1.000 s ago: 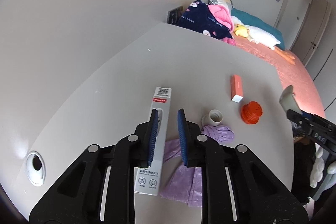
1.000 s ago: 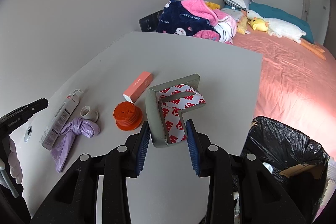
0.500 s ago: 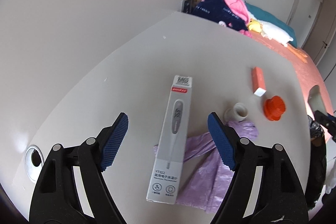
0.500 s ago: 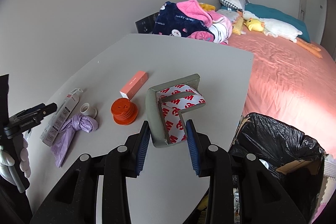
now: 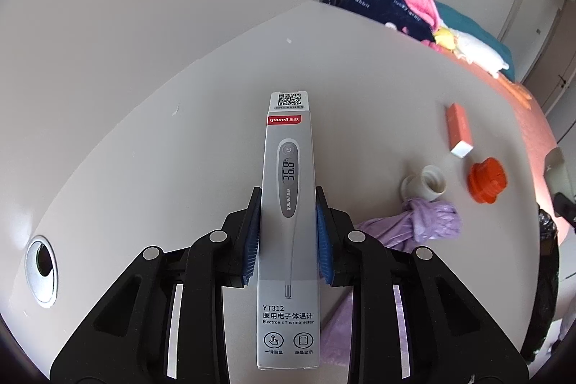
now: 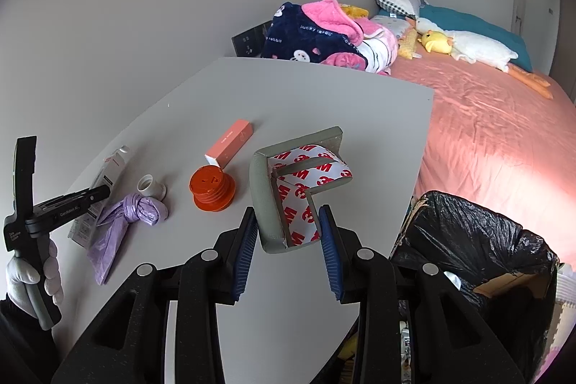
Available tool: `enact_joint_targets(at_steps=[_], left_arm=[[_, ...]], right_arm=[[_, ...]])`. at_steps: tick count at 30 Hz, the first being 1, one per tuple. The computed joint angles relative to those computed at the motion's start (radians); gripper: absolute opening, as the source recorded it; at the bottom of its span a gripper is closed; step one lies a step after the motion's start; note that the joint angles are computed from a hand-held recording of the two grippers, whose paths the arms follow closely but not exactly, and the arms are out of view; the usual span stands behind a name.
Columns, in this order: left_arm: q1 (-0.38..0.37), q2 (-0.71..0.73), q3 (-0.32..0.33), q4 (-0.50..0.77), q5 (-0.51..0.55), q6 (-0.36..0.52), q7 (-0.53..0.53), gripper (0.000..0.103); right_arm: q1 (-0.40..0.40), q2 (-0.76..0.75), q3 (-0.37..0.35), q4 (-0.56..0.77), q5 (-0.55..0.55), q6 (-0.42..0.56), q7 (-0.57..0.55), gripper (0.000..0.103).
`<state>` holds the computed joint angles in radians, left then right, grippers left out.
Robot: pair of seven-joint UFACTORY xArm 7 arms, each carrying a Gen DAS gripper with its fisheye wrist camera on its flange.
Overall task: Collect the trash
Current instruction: 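Grasp the white thermometer box with the left tool while the right tool grasps the grey-pink packet, then carry the thermometer box and packet over the trash bag and release them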
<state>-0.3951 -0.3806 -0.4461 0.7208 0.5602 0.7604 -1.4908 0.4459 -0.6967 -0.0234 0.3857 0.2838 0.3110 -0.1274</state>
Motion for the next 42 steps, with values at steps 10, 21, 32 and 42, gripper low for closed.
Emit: enact_joint_targets(at_steps=[10, 21, 32, 42], left_arm=[[-0.020, 0.006, -0.060, 0.100, 0.041, 0.060, -0.024, 0.027], [-0.117, 0.180, -0.078, 0.270, 0.149, 0.066, -0.081, 0.027], [-0.274, 0.346, -0.010, 0.434, 0.237, 0.082, -0.095, 0.027], [-0.421, 0.499, 0.077, 0.600, 0.270, 0.077, -0.043, 0.027]], right_arm=[[-0.007, -0.100, -0.028, -0.035, 0.003, 0.037, -0.022, 0.037], [-0.060, -0.256, -0.055, -0.092, -0.006, 0.126, -0.051, 0.037], [-0.152, -0.400, -0.089, -0.140, -0.020, 0.224, -0.092, 0.037], [-0.256, -0.494, -0.126, -0.163, -0.036, 0.303, -0.132, 0.037]])
